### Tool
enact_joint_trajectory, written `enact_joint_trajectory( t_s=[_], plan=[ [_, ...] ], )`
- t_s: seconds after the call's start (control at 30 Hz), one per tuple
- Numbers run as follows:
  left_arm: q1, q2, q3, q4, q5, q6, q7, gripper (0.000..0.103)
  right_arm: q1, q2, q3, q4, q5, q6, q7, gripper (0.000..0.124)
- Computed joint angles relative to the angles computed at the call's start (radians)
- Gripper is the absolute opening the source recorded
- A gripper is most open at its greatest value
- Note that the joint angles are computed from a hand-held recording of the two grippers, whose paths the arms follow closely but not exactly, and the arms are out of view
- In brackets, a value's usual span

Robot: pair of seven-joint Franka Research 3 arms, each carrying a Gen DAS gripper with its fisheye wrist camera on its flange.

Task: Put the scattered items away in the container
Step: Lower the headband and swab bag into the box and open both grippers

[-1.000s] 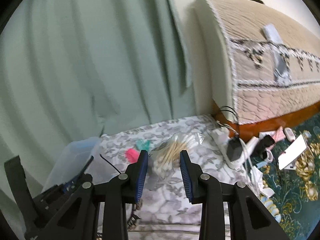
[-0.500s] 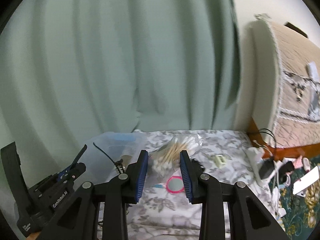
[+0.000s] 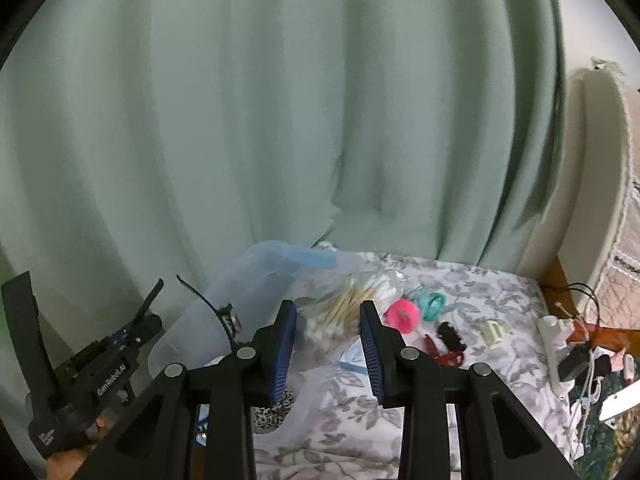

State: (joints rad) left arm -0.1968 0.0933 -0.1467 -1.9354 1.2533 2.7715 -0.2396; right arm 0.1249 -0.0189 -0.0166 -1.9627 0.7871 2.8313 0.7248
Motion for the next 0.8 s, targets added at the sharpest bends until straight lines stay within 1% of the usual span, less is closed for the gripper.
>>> enact_joint_trajectory(
  t_s=[0.13,0.27,0.37,0.47,0.57,0.8],
  plan=[
    [0.011,0.004,0.008,-0.013,-0.018,0.0,-0.011,0.015,0.004,0.029,0.01,0.012,-0.052,-0.016,0.032,0.035],
    [0.014,0.031,0.015,0.006,-0.042,0.0,0.003,0.015,0.007,0.05,0.019,0.025,-0.096,-0.028,0.064,0.035],
    [0.012,0.047,0.022,0.02,-0.062,-0.013,0.013,0.015,0.006,0.073,0.025,0.041,-0.114,-0.042,0.076,0.035],
    [0.012,0.038,0.027,0.012,-0.078,-0.026,0.021,0.015,0.006,0.093,0.031,0.055,-0.134,-0.057,0.087,0.035],
    [0.008,0.066,0.026,0.047,-0.108,-0.056,0.057,0.015,0.002,0.117,0.036,0.076,-0.153,-0.082,0.096,0.035],
    [-0.014,0.138,0.038,0.121,-0.204,-0.08,0.176,0.016,-0.01,0.167,0.043,0.12,-0.179,-0.125,0.106,0.035]
  ],
)
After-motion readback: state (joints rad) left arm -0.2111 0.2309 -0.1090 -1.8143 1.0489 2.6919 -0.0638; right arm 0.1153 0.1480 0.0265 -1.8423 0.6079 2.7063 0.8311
